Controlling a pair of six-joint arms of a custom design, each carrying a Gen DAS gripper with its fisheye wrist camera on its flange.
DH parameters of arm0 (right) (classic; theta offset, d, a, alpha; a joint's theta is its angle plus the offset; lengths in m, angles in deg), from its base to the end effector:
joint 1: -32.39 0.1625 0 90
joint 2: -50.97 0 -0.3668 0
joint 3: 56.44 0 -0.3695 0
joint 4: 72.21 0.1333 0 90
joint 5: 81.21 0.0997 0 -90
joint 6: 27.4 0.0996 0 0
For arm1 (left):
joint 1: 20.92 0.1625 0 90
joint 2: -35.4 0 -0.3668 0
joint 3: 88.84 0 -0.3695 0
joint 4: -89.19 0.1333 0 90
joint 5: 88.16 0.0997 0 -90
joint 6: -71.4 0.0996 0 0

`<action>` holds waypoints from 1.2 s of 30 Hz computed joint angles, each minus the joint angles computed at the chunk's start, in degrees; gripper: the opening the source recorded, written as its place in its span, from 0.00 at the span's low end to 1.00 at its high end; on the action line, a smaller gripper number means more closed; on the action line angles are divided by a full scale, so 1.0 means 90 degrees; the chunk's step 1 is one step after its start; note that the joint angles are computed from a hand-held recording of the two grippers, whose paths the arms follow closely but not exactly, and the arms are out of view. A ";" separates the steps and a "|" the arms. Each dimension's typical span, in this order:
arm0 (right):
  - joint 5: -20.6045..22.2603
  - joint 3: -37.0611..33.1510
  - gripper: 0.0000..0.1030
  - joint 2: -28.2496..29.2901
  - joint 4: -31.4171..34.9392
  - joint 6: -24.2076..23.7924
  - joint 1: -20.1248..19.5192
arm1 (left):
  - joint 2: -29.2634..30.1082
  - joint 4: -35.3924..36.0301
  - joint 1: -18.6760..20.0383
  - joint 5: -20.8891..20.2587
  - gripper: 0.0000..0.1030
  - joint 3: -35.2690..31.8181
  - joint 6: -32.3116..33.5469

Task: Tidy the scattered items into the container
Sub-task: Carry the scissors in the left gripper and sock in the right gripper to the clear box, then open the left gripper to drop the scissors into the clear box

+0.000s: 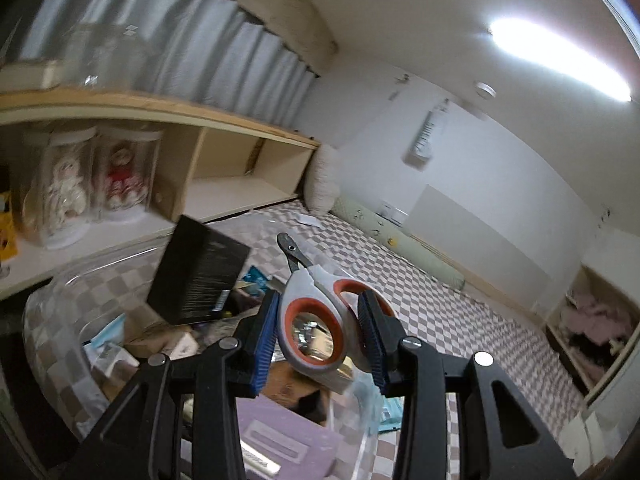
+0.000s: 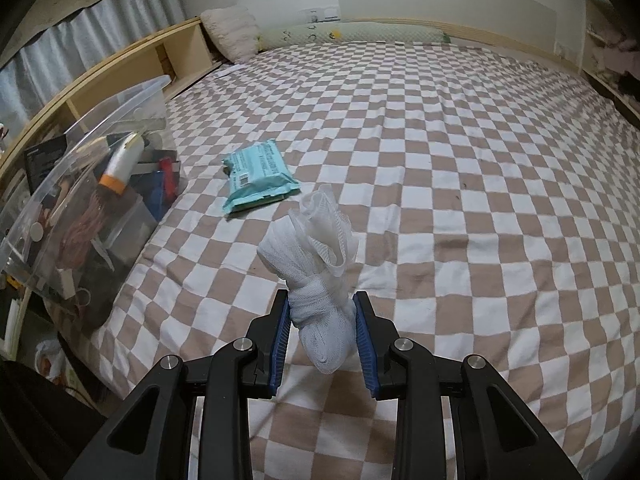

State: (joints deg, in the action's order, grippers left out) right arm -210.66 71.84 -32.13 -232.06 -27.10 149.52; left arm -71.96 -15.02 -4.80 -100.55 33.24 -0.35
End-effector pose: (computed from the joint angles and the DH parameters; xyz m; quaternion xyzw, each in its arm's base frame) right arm 0.2571 -0.3483 0.2363 0.1432 -0.9112 0.2735 0.2726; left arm -0.2698 -0.3180 0.3964 0.0173 0.7791 -0.5977 0.1885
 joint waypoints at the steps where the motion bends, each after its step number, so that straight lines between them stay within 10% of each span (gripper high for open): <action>1: 0.0001 -0.0046 0.31 0.0039 0.0006 -0.0018 0.0041 | -0.0086 0.0473 -0.0008 0.0039 0.38 -0.0053 -0.0387; 7: 0.0113 -0.0485 0.31 0.0397 -0.0009 -0.0220 0.0379 | -0.0486 0.3031 -0.0059 0.0166 0.38 -0.0380 -0.2802; 14: 0.0567 -0.1122 0.31 0.0829 0.0099 -0.0330 0.0662 | -0.0541 0.4109 0.0051 0.0007 0.38 -0.0581 -0.4174; 22: 0.0848 -0.2016 0.31 0.1460 0.0137 -0.0740 0.1206 | -0.0479 0.4065 0.0161 -0.0125 0.38 -0.0584 -0.4390; 36: 0.1127 -0.2767 0.31 0.1996 0.0275 -0.1002 0.1599 | -0.0399 0.5663 0.0049 -0.0024 0.38 -0.0938 -0.6787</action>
State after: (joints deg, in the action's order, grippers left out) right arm -200.51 46.93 -14.16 -229.59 -36.12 163.91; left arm -75.55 35.94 -4.36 -100.77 24.80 -61.43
